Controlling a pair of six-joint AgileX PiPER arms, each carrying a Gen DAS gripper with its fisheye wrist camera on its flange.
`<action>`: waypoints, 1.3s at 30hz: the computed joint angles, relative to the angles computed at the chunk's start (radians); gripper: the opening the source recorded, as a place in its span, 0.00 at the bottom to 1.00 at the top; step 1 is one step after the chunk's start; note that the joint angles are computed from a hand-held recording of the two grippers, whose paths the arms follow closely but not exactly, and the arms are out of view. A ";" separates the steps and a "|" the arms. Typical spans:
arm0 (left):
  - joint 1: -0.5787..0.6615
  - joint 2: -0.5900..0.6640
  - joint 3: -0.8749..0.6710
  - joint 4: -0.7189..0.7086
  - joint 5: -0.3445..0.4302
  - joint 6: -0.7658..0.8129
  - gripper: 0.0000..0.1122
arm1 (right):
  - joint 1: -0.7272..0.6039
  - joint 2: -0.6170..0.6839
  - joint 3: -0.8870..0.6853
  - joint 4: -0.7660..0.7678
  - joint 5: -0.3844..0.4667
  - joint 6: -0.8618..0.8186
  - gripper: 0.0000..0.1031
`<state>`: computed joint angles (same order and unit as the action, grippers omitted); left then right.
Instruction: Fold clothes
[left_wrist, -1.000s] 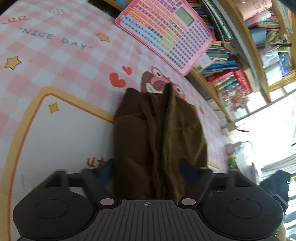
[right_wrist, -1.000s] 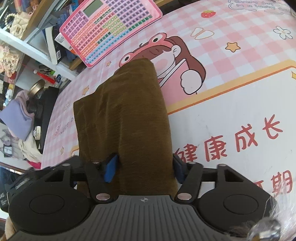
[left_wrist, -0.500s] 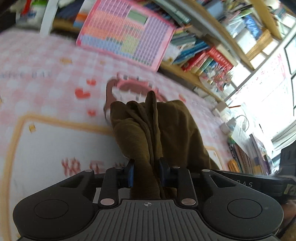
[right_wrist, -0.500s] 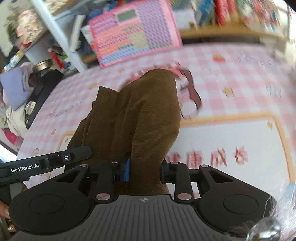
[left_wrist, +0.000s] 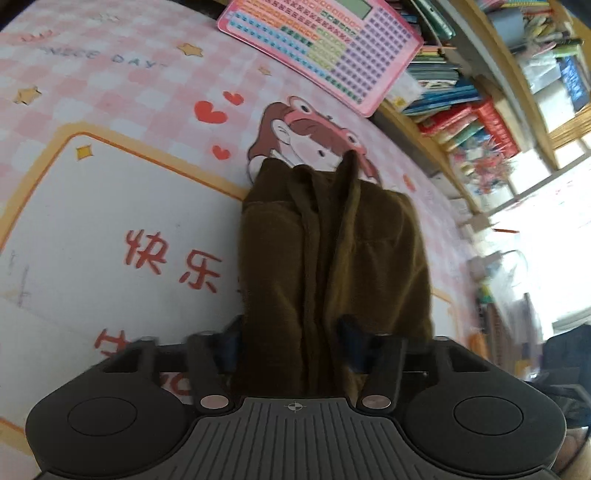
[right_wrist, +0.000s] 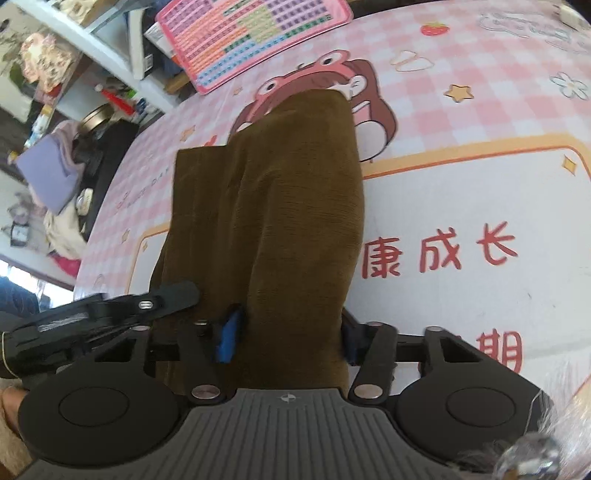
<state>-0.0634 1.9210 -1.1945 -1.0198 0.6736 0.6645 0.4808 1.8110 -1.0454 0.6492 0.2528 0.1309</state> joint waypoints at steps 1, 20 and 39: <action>-0.009 -0.015 0.012 -0.002 -0.015 0.003 0.34 | 0.001 -0.003 0.001 0.017 -0.001 -0.034 0.38; -0.202 -0.179 0.072 -0.003 -0.161 0.030 0.28 | -0.012 -0.250 0.235 0.097 -0.163 -0.218 0.27; -0.297 -0.153 0.006 0.052 -0.157 -0.022 0.28 | -0.072 -0.405 0.406 0.889 -0.218 -0.985 0.27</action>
<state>-0.3601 1.7683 -1.1884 -0.9675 0.5170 0.6429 0.4089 1.4061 -0.6398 1.5383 0.0350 -0.8539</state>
